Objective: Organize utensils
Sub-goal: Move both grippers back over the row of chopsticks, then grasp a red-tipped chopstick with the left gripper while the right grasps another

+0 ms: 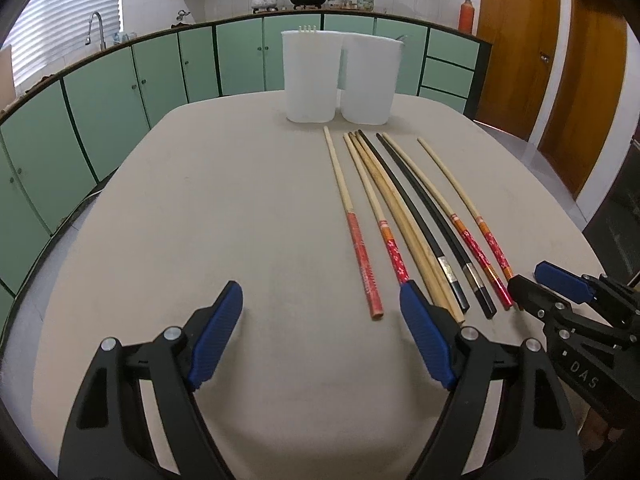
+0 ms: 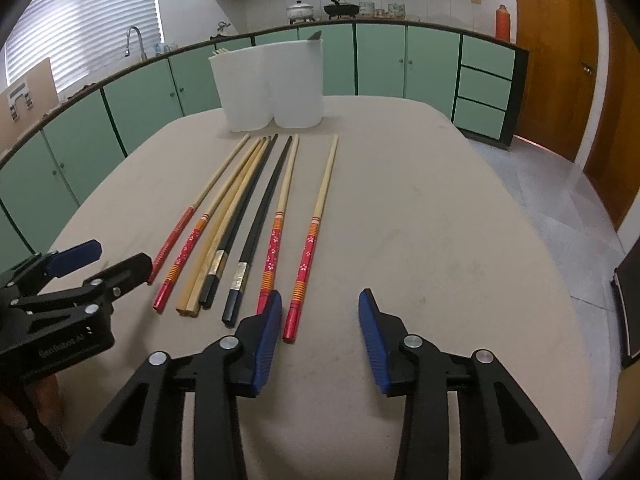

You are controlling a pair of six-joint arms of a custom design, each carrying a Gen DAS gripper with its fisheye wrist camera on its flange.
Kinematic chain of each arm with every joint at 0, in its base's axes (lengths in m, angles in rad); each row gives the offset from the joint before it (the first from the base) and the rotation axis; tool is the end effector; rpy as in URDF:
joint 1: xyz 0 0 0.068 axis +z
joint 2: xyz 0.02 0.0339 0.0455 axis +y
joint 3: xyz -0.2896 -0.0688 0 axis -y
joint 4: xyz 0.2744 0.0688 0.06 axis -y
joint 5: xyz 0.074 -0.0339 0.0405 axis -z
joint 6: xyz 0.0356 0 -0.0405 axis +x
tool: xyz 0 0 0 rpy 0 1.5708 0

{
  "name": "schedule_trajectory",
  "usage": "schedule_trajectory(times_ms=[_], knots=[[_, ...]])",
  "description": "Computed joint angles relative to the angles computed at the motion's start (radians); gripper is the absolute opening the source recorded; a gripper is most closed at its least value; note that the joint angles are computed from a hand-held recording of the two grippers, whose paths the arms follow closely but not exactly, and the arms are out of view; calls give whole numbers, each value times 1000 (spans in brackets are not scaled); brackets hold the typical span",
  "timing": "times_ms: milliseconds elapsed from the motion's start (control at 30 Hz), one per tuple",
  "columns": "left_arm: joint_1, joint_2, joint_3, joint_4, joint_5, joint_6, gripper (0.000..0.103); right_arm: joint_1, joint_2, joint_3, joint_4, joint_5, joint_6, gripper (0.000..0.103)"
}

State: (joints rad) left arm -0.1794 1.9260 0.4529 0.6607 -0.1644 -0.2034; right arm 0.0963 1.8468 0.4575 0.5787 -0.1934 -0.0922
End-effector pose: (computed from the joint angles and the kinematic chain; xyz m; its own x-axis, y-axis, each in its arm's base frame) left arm 0.2788 -0.0446 0.0386 -0.7128 -0.0733 -0.6976 -0.0804 0.9965 -0.0226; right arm 0.2806 0.0340 0.0541 -0.6975 -0.1581 -0.6990 -0.2916 0.9536 0.0753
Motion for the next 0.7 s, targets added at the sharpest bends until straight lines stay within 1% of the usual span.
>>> schedule_trajectory(times_ms=[33,100,167,433,467,533,567,633,667,700], knots=[[-4,6,3,-2,-1,-1,76,3,4,-4,12,6,-1,38],[-9,21,13,-9,0,-5,69,4,6,-6,21,7,-1,37],[-8,30,23,-18,-6,-12,66,1,9,-9,31,3,3,37],[-30,48,44,-13,-40,-32,54,14,32,-28,102,24,12,36],[-31,50,45,-11,-44,-36,50,14,35,-30,111,27,11,35],[-32,51,43,-5,-50,-36,43,20,43,-37,137,35,11,28],[-33,52,41,-1,-52,-37,36,21,43,-39,141,36,9,26],[-33,51,39,1,-60,-42,24,22,45,-41,149,34,6,13],[-30,47,38,0,-53,-42,11,21,45,-40,148,32,6,10],[-25,43,37,-3,-44,-39,6,19,44,-37,142,29,7,6]])
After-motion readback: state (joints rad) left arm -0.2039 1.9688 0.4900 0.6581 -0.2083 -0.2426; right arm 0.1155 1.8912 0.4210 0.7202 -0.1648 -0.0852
